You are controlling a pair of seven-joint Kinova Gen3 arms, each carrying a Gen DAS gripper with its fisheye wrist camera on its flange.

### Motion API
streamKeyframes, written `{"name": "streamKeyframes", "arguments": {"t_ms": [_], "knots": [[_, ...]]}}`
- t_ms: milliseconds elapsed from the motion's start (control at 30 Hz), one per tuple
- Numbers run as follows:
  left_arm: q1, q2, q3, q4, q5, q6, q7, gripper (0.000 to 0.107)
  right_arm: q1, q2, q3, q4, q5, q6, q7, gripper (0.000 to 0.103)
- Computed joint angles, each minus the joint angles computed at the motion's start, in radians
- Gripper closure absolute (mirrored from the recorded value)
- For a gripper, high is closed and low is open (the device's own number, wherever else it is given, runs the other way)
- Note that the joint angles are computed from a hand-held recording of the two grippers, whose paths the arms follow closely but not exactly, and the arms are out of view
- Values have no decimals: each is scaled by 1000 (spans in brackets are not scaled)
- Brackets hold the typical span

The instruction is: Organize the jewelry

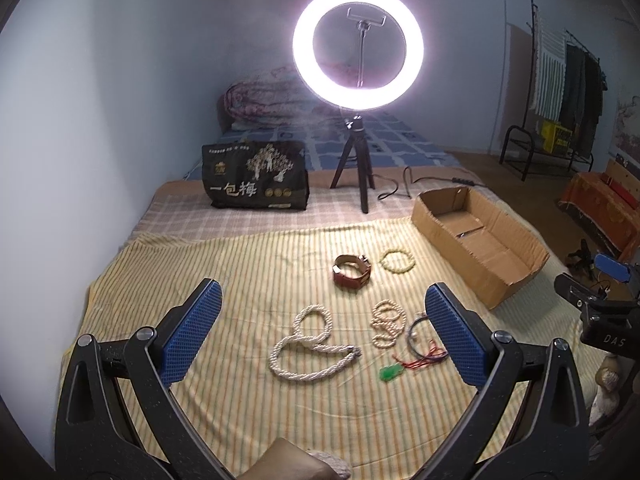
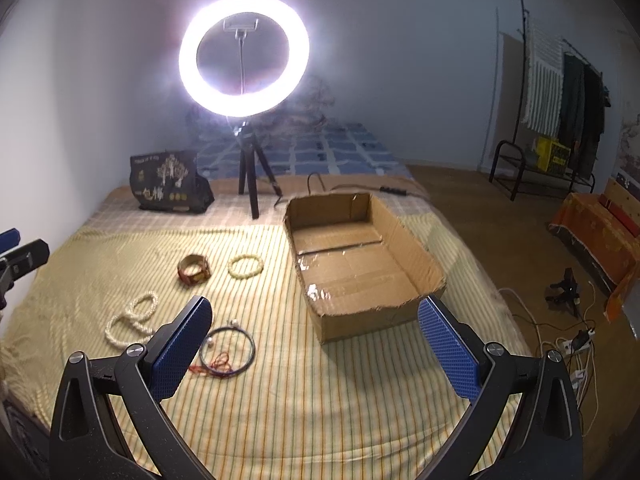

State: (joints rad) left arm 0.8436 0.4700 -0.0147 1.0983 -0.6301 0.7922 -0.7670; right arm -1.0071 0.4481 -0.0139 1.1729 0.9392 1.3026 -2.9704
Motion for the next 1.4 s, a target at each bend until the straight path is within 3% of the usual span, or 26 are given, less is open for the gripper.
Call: {"name": "streamKeyframes", "arguments": {"t_ms": [433,667,833,1067,1167,1400], "knots": [[-76,8,-10,12,33,30,-13,4,51,34,-6,-49,-130,-56,130,1],[-156,24,18,15,126,40,-93,5,40,89,19,-93,-144,-18,252,1],[-176,32,32,21,171,49,-144,11,71,103,15,-97,-214,-43,309,1],[-255,78,90,-27,350,115,-268,31,111,115,7,-102,-316,-96,366,2],[-289,110,109,-66,434,160,-311,37,133,129,-1,-120,-369,-107,406,11],[-296,151,97,-116,494,207,-337,41,205,178,-9,-168,-526,-124,472,46]]}}
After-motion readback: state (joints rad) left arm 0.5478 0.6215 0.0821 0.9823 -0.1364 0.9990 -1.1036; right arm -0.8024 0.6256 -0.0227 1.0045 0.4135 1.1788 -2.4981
